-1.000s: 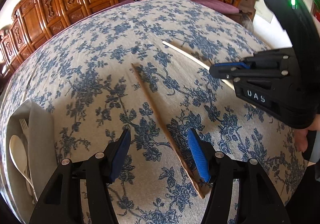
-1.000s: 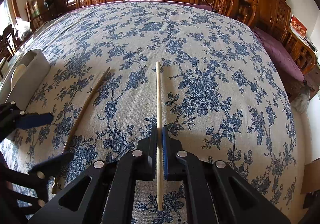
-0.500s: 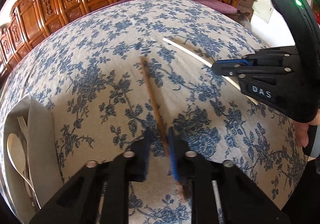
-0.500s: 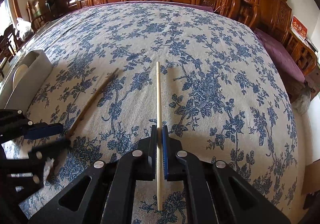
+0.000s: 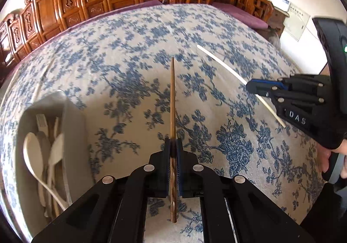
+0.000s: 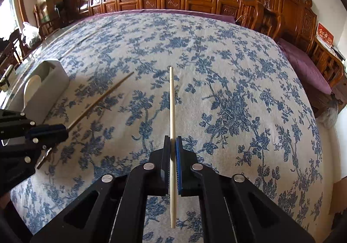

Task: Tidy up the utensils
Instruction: 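Carry both chopsticks over the grey tray while the left gripper opens to drop its chopstick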

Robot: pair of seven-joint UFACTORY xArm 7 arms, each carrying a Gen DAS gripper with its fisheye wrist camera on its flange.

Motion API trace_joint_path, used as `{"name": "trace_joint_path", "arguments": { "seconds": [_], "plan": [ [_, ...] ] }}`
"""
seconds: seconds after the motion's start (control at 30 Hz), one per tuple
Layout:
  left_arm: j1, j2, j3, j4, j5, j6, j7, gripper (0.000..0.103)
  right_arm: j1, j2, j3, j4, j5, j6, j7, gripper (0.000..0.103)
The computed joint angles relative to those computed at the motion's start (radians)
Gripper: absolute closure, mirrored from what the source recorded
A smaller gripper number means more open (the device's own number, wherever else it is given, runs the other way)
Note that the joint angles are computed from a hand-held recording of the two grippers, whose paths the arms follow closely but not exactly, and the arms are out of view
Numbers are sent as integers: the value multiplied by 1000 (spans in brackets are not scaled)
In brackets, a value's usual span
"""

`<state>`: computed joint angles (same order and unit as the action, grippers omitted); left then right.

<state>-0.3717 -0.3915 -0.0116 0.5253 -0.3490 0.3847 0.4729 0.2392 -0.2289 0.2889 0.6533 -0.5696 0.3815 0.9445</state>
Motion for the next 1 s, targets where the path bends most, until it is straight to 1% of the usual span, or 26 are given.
{"name": "trace_joint_path", "arguments": {
  "seconds": [0.2, 0.37, 0.7, 1.0],
  "plan": [
    [8, -69, 29, -1, -8, 34, 23, 99, 4, -20, 17, 4, -10, -7, 19, 97],
    [33, -138, 52, -7, 3, 74, 35, 99, 9, -29, 43, 21, -33, -7, 38, 97],
    [127, -226, 114, 1, 32, 148, 61, 99, 42, -12, 93, 95, -108, 16, 87, 97],
    [231, -249, 155, -5, 68, 175, 89, 99, 97, 26, 91, 149, -159, 40, 111, 97]
  ]
}}
